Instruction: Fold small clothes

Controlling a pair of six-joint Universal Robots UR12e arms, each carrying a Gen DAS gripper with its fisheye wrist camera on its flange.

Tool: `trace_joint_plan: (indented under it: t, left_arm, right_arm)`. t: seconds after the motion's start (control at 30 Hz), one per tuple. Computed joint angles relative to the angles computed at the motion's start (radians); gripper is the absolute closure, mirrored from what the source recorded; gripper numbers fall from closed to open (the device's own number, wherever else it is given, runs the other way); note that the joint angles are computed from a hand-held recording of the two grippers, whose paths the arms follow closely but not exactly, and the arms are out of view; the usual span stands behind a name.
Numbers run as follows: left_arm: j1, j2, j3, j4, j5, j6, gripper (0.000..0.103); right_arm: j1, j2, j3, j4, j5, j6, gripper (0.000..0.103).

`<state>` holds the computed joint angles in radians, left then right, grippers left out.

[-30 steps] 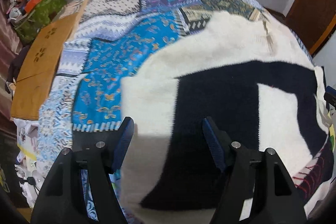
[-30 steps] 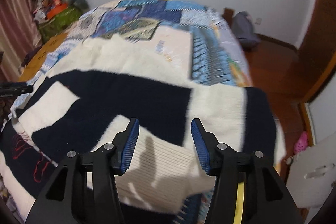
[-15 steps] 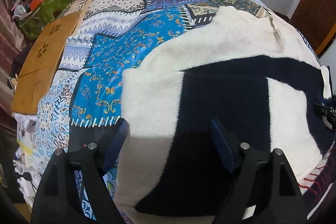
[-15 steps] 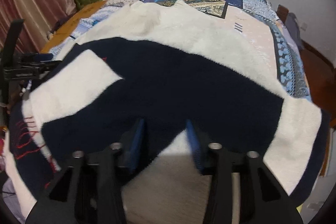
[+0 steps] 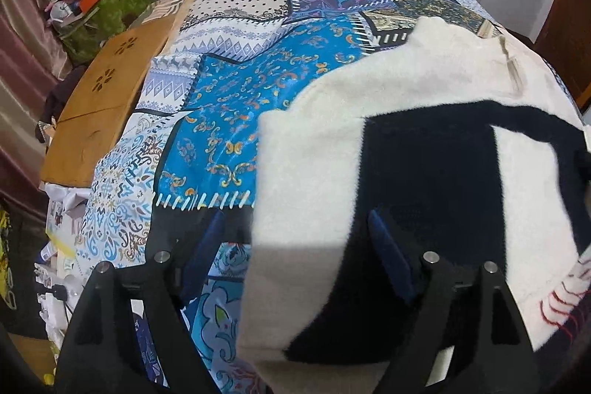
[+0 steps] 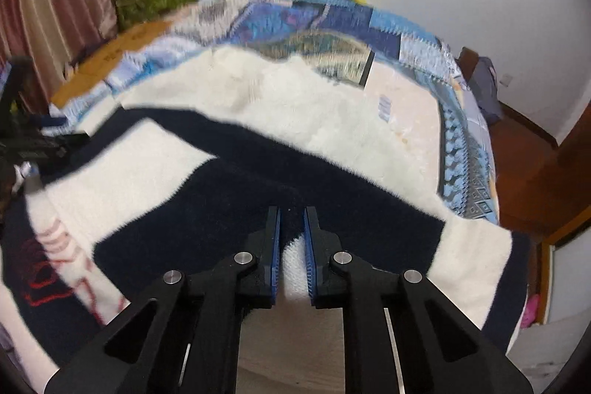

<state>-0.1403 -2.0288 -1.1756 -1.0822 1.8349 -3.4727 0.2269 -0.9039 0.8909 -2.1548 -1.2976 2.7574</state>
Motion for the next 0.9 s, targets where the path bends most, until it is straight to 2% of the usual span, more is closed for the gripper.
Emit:
trace_joint_plan:
  t: [0.03, 0.13, 0.23, 0.43, 0.57, 0.63, 0.7, 0.9]
  left_arm:
    - [-0.001, 0.004, -0.004, 0.003, -0.006, 0.01, 0.023]
    - [-0.01, 0.011, -0.012, 0.007, 0.0, 0.043, 0.023]
    - [-0.018, 0.014, -0.013, 0.005, 0.008, 0.064, 0.023]
    - [-0.028, 0.022, -0.008, 0.008, -0.01, 0.084, 0.023]
    - [-0.04, 0.011, 0.024, 0.023, -0.041, 0.097, 0.023]
    - [-0.045, 0.0, 0.045, 0.022, -0.061, 0.102, 0.023]
    - [-0.054, -0.022, 0.082, 0.005, -0.081, 0.103, 0.023]
    - [-0.077, -0.089, 0.178, -0.064, -0.108, 0.13, 0.023]
  right_arm:
    - [0.004, 0.008, -0.012, 0.03, -0.02, -0.013, 0.091]
    - [0.007, 0.004, 0.004, 0.033, -0.053, -0.017, 0.075]
    - [-0.011, -0.014, 0.029, 0.036, -0.021, 0.036, 0.058]
    - [-0.051, -0.066, 0.105, 0.04, 0.021, 0.124, 0.052]
    - [-0.089, -0.125, 0.204, -0.058, 0.037, 0.211, 0.051]
    - [-0.115, -0.153, 0.256, -0.124, 0.044, 0.289, 0.039]
    - [-0.133, -0.17, 0.289, -0.165, 0.045, 0.351, 0.035]
    - [-0.177, -0.175, 0.319, -0.148, 0.008, 0.462, 0.033]
